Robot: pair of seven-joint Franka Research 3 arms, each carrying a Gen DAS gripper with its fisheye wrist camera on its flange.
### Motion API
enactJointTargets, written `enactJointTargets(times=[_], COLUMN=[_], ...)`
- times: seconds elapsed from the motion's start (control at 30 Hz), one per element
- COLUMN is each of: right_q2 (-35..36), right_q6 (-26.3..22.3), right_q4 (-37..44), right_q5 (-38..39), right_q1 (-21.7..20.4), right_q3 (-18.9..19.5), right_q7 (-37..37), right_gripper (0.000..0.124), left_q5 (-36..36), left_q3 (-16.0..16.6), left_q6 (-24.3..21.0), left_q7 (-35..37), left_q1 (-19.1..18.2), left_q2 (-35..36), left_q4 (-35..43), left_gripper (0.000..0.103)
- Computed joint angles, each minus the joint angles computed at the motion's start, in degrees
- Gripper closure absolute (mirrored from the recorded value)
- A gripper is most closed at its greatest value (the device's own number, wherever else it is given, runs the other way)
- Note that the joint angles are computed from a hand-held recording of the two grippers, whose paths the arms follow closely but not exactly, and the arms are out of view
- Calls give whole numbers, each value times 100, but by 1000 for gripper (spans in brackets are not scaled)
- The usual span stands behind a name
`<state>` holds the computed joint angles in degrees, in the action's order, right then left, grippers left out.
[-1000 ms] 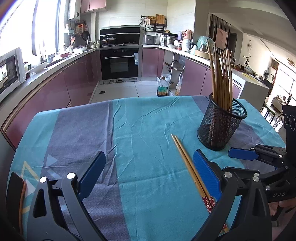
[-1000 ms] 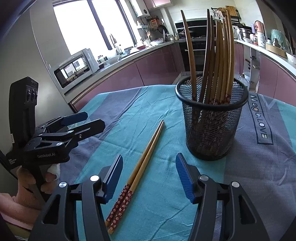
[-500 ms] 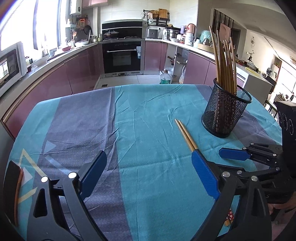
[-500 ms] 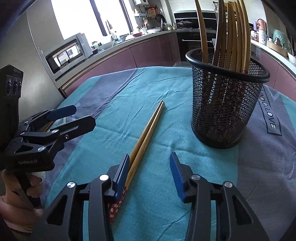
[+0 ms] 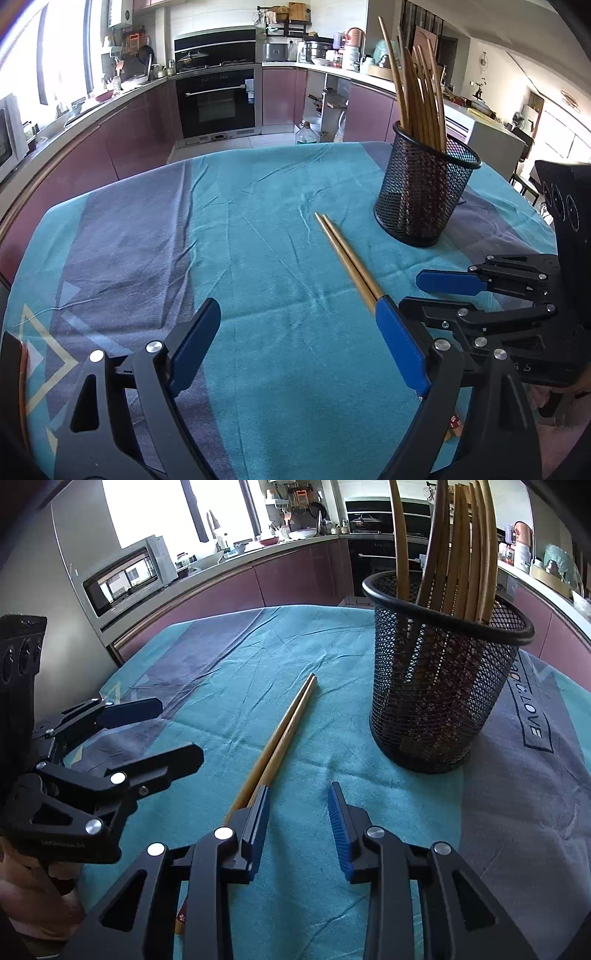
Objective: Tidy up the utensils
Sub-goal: 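Move both open grippers down toward the last two chopsticks on the cloth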
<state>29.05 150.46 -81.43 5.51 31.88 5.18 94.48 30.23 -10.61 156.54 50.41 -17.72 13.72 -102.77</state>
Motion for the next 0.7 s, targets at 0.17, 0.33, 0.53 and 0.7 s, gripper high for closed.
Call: enactJointTargets(times=[0.17,0.33,0.53,0.7], right_q2=[-55,-41,10,238], right_q6=[127,172,139,-39], right_q4=[-118,-111,-9,373], right_q5=[319,438,462,416], right_q1=[-166,-183,-174,-126], right_q3=[133,154,150,136], right_q7=[-120,-175,-268,-332], right_gripper=[92,93,93,93], left_q5=[-662,-662,-557,-644], left_q3=[-257,-168,-81,-108], left_q6=[-63,-326,-594,-543], left_q7=[761,888,887,933], left_q1=[135,-51,-191,-138], left_q2=[207,475,646,581], left_q4=[160,488,721,624], left_gripper=[19,23,34,43])
